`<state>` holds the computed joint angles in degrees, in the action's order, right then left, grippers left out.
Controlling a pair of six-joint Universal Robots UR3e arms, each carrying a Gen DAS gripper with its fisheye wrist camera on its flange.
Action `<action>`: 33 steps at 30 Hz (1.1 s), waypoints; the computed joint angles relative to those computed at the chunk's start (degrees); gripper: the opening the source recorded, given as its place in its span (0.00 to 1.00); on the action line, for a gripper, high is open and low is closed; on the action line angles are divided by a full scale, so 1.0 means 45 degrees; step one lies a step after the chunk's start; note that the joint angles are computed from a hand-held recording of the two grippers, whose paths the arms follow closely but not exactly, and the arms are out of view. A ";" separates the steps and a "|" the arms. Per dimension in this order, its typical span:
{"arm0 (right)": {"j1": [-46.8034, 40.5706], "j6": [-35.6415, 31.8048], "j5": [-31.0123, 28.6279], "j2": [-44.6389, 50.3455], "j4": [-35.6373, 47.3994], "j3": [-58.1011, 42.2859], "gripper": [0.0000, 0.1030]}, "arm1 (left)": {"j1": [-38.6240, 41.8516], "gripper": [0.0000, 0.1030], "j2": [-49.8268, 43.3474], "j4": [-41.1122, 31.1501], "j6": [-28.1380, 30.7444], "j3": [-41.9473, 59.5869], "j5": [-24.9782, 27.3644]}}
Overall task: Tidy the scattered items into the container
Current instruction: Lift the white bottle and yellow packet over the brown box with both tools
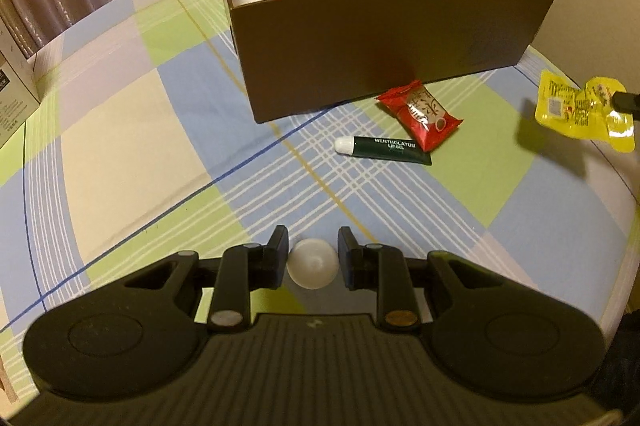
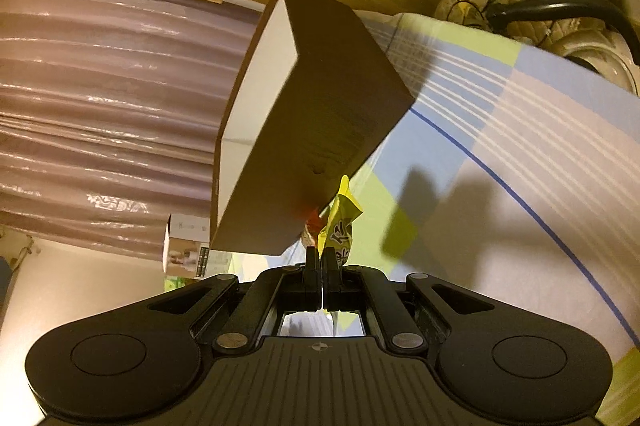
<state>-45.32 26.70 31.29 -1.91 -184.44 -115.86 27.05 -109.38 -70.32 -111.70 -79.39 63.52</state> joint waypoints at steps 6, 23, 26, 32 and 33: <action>-0.0227 -0.0485 -0.0175 0.0205 0.0338 -0.0039 0.03 | 0.0095 0.21 0.0106 0.0984 -0.0262 -0.0959 -0.0133; -0.0847 -0.1893 -0.0508 0.0944 0.1587 -0.0542 0.03 | 0.0473 0.44 0.0412 0.3410 -0.1708 -0.2792 -0.0319; -0.0479 -0.1420 -0.0358 0.0959 0.0949 -0.0284 0.03 | 0.0801 0.44 0.0844 0.3677 -0.1718 -0.3504 -0.0738; 0.0412 -0.0324 0.0007 0.0802 -0.0513 0.0386 0.03 | 0.0809 0.22 0.1129 0.5061 -0.1687 -0.4786 -0.0996; 0.0524 -0.0215 0.0059 0.0773 -0.0685 0.0479 0.03 | 0.0797 0.22 0.1117 0.5295 -0.1779 -0.4891 -0.1067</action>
